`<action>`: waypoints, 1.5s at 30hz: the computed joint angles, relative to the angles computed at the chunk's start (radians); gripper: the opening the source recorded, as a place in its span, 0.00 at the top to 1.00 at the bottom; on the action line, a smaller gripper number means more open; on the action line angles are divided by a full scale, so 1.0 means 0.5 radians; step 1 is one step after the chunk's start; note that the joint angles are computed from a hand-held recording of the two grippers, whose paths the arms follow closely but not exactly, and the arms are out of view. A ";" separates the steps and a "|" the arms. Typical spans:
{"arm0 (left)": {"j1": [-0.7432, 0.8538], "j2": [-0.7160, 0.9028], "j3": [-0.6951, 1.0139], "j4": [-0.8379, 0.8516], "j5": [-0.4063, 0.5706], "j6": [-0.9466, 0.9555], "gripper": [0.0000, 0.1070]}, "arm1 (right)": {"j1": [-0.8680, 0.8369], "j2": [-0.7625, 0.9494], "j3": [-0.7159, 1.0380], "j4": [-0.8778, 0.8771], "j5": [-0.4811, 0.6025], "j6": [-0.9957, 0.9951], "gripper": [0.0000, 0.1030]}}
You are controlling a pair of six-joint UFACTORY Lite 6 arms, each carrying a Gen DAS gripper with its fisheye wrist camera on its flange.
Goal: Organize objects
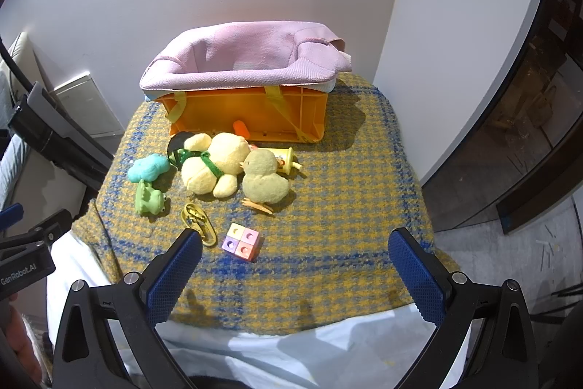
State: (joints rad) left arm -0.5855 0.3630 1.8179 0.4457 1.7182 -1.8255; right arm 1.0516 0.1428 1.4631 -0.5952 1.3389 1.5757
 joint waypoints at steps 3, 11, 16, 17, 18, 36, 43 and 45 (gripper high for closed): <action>-0.010 -0.011 -0.020 0.002 -0.016 0.000 0.04 | -0.002 -0.001 -0.001 -0.003 0.000 0.001 0.01; -0.015 -0.020 -0.035 0.007 -0.036 0.022 0.04 | -0.003 0.029 0.037 0.005 0.045 0.046 0.01; -0.028 -0.016 -0.040 0.006 -0.050 0.023 0.04 | -0.001 0.031 0.044 0.004 0.049 0.045 0.01; -0.028 -0.022 -0.048 0.007 -0.053 0.025 0.04 | -0.002 0.032 0.045 0.004 0.050 0.045 0.01; -0.032 -0.020 -0.046 0.007 -0.055 0.022 0.04 | -0.003 0.033 0.046 0.005 0.049 0.045 0.01; -0.008 -0.094 -0.141 0.018 -0.144 0.109 0.04 | 0.005 0.059 0.078 -0.005 0.100 0.103 0.01; -0.008 -0.128 -0.205 0.044 -0.191 0.138 0.04 | -0.017 0.259 0.290 0.039 0.335 0.367 0.01; -0.008 -0.140 -0.226 0.053 -0.195 0.138 0.04 | -0.019 0.265 0.288 0.038 0.331 0.372 0.01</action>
